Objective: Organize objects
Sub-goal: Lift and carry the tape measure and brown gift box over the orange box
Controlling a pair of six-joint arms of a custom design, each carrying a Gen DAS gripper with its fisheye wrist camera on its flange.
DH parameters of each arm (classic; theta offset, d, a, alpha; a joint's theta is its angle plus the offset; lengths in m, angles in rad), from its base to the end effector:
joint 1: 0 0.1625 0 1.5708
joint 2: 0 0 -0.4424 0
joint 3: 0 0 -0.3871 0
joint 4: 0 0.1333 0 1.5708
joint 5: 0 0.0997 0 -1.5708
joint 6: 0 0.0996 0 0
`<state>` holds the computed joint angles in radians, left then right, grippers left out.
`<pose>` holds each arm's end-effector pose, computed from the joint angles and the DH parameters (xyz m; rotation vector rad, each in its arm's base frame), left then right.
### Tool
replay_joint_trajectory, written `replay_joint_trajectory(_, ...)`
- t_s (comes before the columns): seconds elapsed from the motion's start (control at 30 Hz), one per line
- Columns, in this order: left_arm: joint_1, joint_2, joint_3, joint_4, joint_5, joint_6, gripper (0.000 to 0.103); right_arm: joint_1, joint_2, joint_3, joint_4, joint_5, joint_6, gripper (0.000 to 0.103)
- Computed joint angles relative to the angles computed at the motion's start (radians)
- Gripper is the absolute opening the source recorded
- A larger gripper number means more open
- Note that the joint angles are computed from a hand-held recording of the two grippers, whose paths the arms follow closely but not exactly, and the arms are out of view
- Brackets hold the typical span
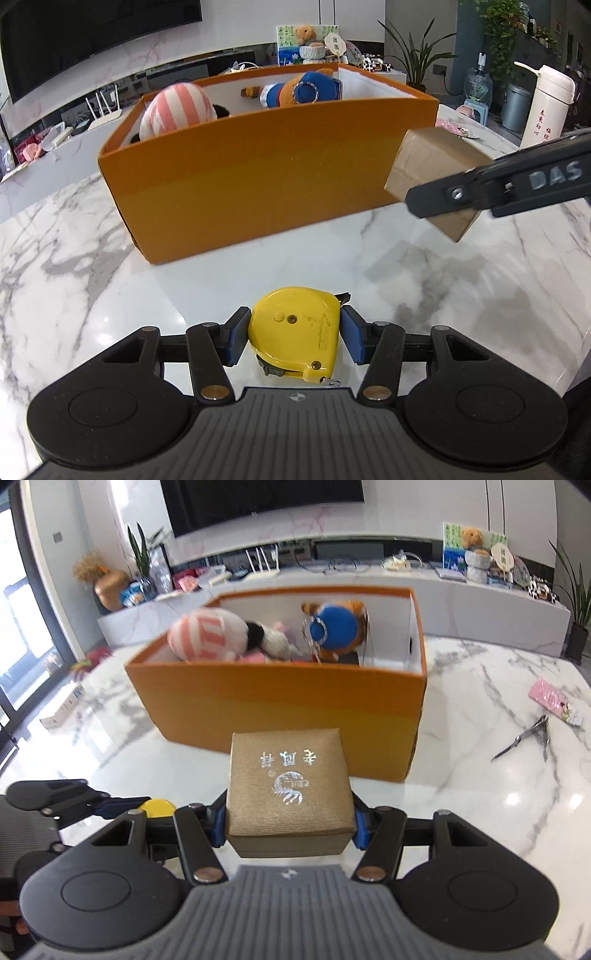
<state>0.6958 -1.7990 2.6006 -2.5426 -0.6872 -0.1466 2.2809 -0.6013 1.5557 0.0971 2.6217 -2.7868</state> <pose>-0.0787 -0.3397 0.2699 0.7488 2.2307 -0.7186 0.3788 -0.3688 0.0045 0.0556 -2.2394 1.1584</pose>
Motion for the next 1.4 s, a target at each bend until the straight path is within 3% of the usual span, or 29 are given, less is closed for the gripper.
replay_joint_trajectory(0.23,-0.038,-0.045,-0.024,0.013,0.023,-0.024,0.061,0.065,-0.066,0.063,-0.139,0.017,-0.097,0.062)
replay_joint_trajectory(0.33,-0.065,-0.059,-0.044,-0.015,0.053,-0.02,0.061,0.101,-0.092,0.074,-0.216,0.053,-0.174,0.062)
replay_joint_trajectory(0.5,-0.07,0.044,-0.104,-0.253,0.125,0.112,0.061,0.109,-0.16,0.074,-0.334,0.06,-0.317,0.062)
replay_joint_trajectory(0.67,0.014,0.195,-0.233,-0.48,0.07,0.252,0.061,0.055,-0.203,0.043,-0.383,0.022,-0.402,0.062)
replay_joint_trajectory(0.77,0.071,0.298,-0.311,-0.59,0.037,0.332,0.061,0.004,-0.208,0.038,-0.405,-0.02,-0.4,0.062)
replay_joint_trajectory(0.83,0.108,0.35,-0.343,-0.647,0.002,0.357,0.061,-0.03,-0.196,0.026,-0.375,-0.046,-0.354,0.062)
replay_joint_trajectory(1.07,0.195,0.44,-0.402,-0.629,-0.048,0.29,0.061,-0.124,-0.142,-0.028,-0.275,-0.073,-0.254,0.061)
replay_joint_trajectory(1.17,0.211,0.456,-0.41,-0.63,-0.051,0.288,0.061,-0.152,-0.133,-0.034,-0.262,-0.103,-0.25,0.061)
replay_joint_trajectory(1.4,0.231,0.486,-0.425,-0.604,-0.044,0.283,0.061,-0.176,-0.096,-0.077,-0.212,-0.087,-0.259,0.061)
